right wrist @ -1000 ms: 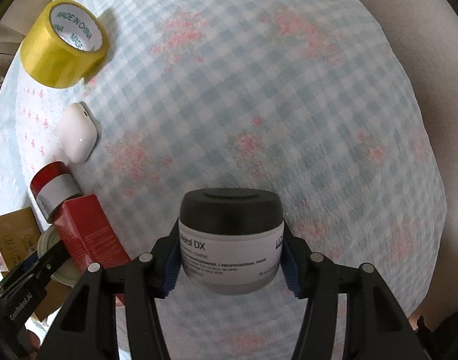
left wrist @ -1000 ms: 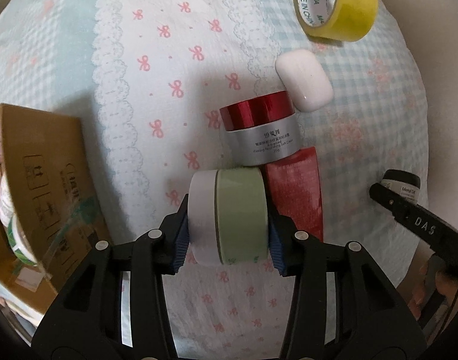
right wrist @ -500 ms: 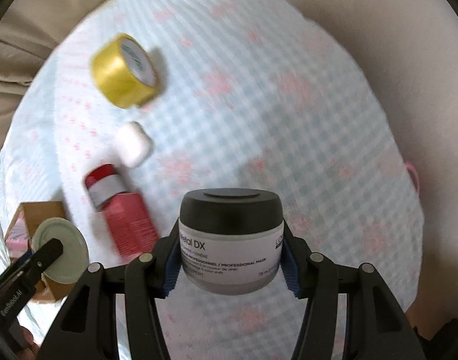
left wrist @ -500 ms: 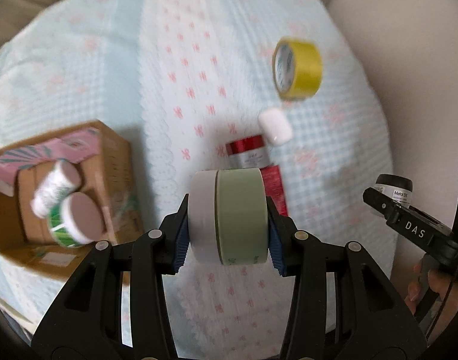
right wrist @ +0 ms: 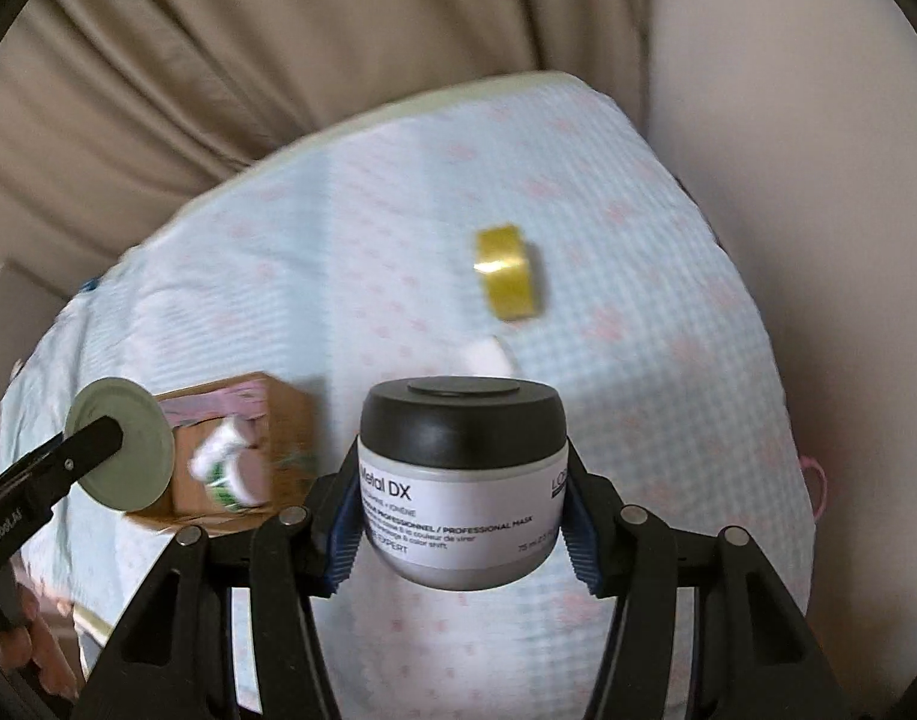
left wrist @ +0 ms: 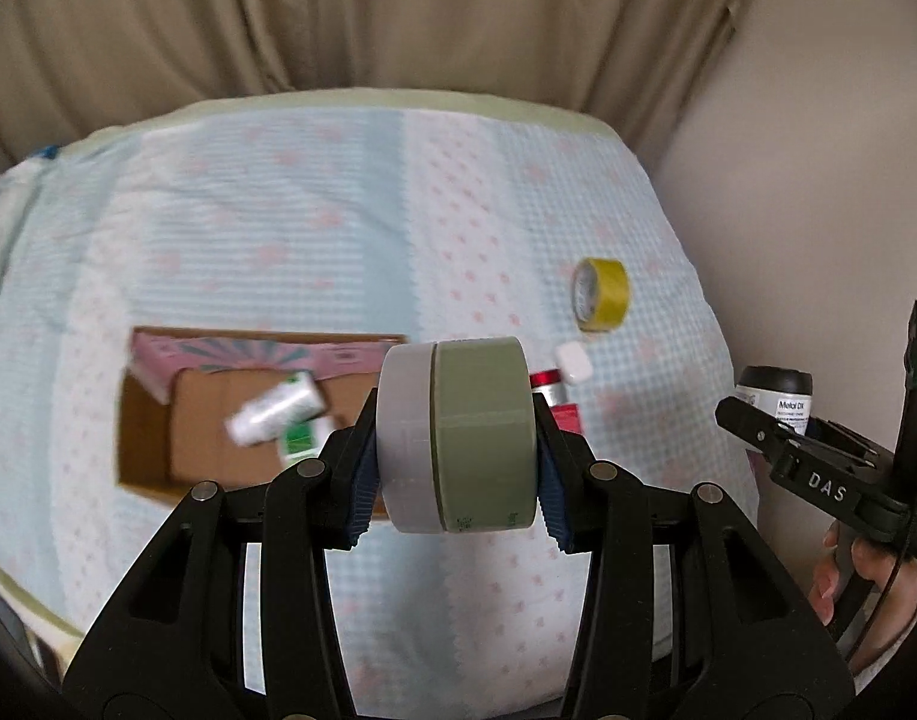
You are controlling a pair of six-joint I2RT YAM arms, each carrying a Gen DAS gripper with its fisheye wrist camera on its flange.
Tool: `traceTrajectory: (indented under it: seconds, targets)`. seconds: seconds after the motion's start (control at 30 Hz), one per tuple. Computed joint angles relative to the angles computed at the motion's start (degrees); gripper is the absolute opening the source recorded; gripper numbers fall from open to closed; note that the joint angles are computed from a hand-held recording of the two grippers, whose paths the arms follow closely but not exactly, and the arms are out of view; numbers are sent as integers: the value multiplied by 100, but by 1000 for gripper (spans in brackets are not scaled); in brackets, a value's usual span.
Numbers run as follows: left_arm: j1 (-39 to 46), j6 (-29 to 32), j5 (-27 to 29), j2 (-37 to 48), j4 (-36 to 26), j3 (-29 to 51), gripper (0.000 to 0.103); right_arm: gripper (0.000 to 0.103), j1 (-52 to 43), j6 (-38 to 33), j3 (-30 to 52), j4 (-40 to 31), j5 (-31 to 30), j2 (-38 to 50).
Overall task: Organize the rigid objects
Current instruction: 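Carry tape roll and black-lidded jar into the box and release both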
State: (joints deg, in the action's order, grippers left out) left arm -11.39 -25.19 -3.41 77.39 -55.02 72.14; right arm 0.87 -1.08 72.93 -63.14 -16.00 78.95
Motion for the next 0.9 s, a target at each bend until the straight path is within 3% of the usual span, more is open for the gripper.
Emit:
traceTrajectory:
  seconds: [0.17, 0.43, 0.63, 0.9]
  targets:
    - [1039, 569, 313, -858, -550, -219, 40, 52, 890, 423, 19, -69, -49, -355]
    - [3575, 2680, 1478, -1155, -867, -503, 40, 52, 2696, 1723, 58, 237, 516, -443]
    - [5156, 4466, 2283, -180, -798, -316, 40, 52, 3969, 3042, 401, 532, 1159, 176]
    - [5707, 5923, 2409, 1583, -533, 245, 40, 52, 5262, 4656, 923, 1006, 1676, 1480]
